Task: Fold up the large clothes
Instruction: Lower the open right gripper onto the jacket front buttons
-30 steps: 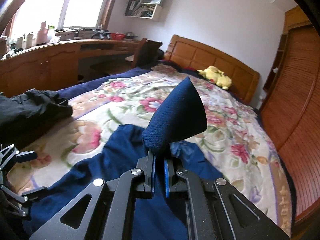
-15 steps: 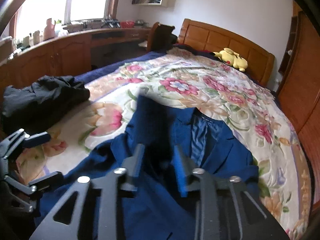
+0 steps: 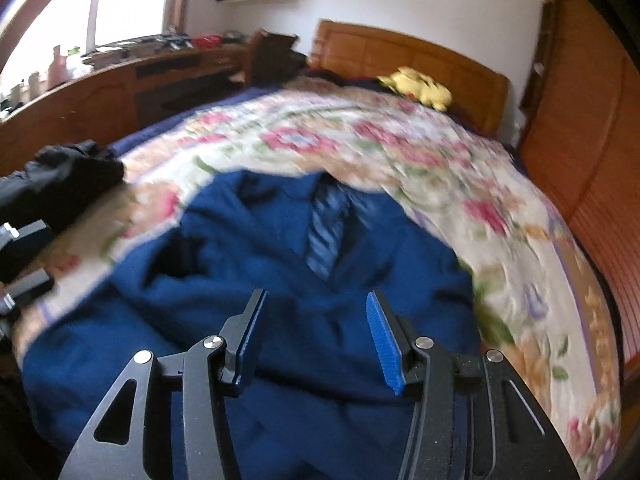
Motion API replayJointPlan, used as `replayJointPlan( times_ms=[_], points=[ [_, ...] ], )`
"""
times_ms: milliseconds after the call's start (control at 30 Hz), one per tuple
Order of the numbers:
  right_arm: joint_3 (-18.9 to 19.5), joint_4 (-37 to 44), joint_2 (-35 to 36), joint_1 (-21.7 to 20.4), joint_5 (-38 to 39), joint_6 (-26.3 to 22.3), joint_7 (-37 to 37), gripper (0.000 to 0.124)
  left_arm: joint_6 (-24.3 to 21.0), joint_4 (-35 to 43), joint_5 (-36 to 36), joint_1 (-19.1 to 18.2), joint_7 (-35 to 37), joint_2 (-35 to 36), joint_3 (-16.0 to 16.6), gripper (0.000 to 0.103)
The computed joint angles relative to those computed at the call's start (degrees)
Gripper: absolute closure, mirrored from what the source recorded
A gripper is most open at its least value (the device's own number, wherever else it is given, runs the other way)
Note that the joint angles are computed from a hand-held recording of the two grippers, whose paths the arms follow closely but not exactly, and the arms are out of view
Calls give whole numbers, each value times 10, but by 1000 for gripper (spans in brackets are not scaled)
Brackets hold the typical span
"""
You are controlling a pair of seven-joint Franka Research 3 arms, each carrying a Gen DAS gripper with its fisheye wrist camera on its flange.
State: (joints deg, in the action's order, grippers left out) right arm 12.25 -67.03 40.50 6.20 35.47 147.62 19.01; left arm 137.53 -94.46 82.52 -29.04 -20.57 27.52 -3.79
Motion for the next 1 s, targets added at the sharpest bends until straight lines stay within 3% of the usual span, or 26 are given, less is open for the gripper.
replayJointPlan(
  times_ms=[300,433,600,800,1000],
  points=[
    [-63,90,95,23,-98,-5,133,72,22,16,-31,8,6,20,8,26],
    [-71,199,169,27,-140,-44,190,72,32,17,-22,7,-8,23,15,26],
    [-56,312,238,22,-160,-101,227,72,54,19,-29,18,-17,27,18,39],
    [-46,256,219,24,-158,-45,212,72,56,57,-58,25,23,47,26,39],
    [-35,252,221,19,-146,-38,207,71,63,117,-120,32,103,87,33,39]
  ],
)
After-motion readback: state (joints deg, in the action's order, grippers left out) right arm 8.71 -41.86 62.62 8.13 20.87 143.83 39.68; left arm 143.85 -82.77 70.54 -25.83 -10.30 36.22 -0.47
